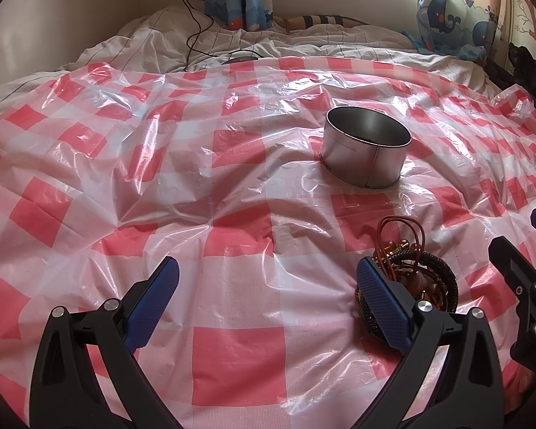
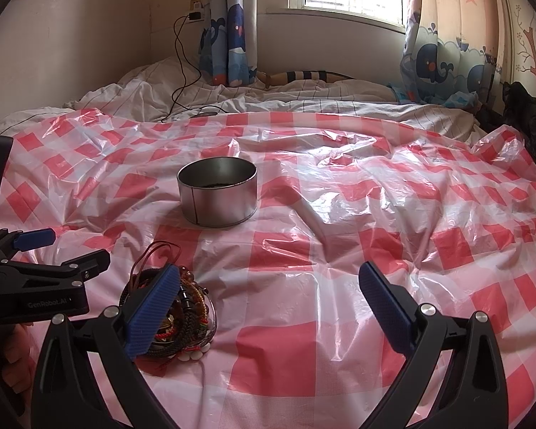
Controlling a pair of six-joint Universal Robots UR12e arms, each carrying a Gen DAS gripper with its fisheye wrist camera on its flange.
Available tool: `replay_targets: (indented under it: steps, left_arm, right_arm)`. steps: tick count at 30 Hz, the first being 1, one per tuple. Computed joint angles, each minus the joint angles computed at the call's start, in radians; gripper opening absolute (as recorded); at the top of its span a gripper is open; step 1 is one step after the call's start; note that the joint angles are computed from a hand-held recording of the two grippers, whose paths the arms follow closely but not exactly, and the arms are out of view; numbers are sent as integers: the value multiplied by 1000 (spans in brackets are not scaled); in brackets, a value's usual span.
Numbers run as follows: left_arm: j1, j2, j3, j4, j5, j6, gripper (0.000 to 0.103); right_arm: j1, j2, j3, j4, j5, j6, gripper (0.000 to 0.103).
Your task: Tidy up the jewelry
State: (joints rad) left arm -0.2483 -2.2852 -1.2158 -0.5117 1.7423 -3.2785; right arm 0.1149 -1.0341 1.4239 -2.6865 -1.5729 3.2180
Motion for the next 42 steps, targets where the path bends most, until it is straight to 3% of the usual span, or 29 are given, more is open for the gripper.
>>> replay_targets:
  steps: [26,29,32,37,40,42]
  left_arm:
    - [2,-1,2,-5,-17,3,96]
    - [7,-3,2,-3,-55,-6,96]
    - [27,2,10,-54,-174,-13,96]
    - [23,-5,9,-11,-144,28,96]
    - [32,-7,26,-83,-206,14,95]
    - [38,-13,36,-90,-286,39,96]
  right_arm:
    - [2,1,-1,-6,24,-7,96]
    - [4,3,-5,-3,48,-32,96]
    - [1,5,-15,29,78,-49,96]
    - [-10,10,-34,73,126,-54,96]
    - [-12,19,-60,109,119,-83,96]
    - [-15,26,-80,131,105,-104,96]
